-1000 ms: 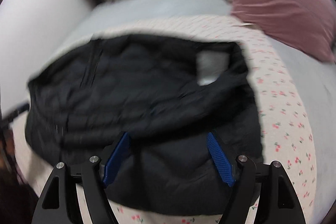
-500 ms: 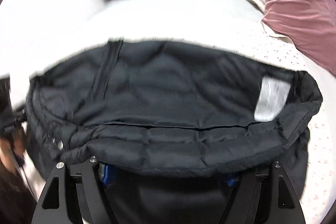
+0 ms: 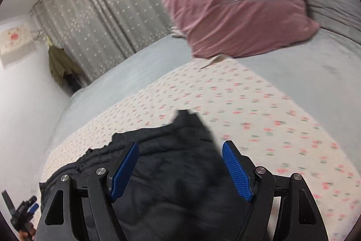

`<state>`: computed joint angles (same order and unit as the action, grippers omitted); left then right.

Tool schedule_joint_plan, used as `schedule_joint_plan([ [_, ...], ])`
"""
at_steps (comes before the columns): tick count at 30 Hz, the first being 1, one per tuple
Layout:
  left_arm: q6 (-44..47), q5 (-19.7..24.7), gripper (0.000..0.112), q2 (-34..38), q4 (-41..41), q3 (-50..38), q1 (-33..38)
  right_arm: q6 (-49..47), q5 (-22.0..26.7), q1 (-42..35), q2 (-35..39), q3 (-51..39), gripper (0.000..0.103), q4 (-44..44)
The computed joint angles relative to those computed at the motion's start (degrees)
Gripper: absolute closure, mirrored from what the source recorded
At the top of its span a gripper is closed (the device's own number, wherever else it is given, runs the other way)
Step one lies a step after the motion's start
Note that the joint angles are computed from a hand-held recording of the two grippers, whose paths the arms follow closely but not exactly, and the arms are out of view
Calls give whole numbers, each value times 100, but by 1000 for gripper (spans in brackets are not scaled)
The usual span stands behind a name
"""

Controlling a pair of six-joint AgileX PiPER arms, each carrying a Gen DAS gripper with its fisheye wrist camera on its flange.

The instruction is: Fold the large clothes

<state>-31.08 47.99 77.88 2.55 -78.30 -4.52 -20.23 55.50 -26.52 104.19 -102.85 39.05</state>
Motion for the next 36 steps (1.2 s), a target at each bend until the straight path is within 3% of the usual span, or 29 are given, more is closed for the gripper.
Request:
schedule_joint_plan([
  [3,192,507,38,67,-101,10,-7,-142,581,-421,23,5,26,5],
  [6,468,945,40,220,-216,-66,65,-376,976,-323,56,-26,26,-621],
  [8,769,899,55,136,-469,67,146,-523,901,-151,-73,252,27,-990],
  [9,1007,896,72,131,-801,92,254,-560,895,-76,-98,345,41,-1059],
  [10,1054,867,88,101,-950,121,298,-680,968,-32,-130,438,71,-973],
  [11,991,773,97,52,-955,158,286,-772,984,-15,-149,482,82,-907],
  [12,908,718,107,32,-848,124,230,-855,835,58,-268,618,89,-877],
  [16,267,12,110,-223,-78,124,-152,-1260,-225,313,-964,1231,96,-674],
  [20,-161,-1079,110,-220,466,33,-293,-1755,-1090,415,-1251,1355,96,156],
  [22,-598,-1501,110,-29,1017,32,-349,-1631,-1610,643,-1186,1355,96,-17],
  [24,-1327,-1602,109,305,1755,58,-386,-979,-2005,931,-916,1270,96,-700],
  [27,-1815,-1084,107,965,2506,-57,-489,-6,-1872,1110,-200,906,91,-1535],
  [29,-1601,-789,104,1311,2357,-133,-428,712,-1762,1303,116,815,84,-2354],
  [32,-1835,-339,98,1263,2604,-367,-567,1211,-1803,1446,-18,952,73,-3013],
  [35,-2264,-167,67,948,2973,-437,-901,1829,-1828,1531,-525,1174,52,-3630],
  [36,-2449,-194,57,861,3119,-407,-1030,1899,-1946,1536,-751,1322,39,-3557],
])
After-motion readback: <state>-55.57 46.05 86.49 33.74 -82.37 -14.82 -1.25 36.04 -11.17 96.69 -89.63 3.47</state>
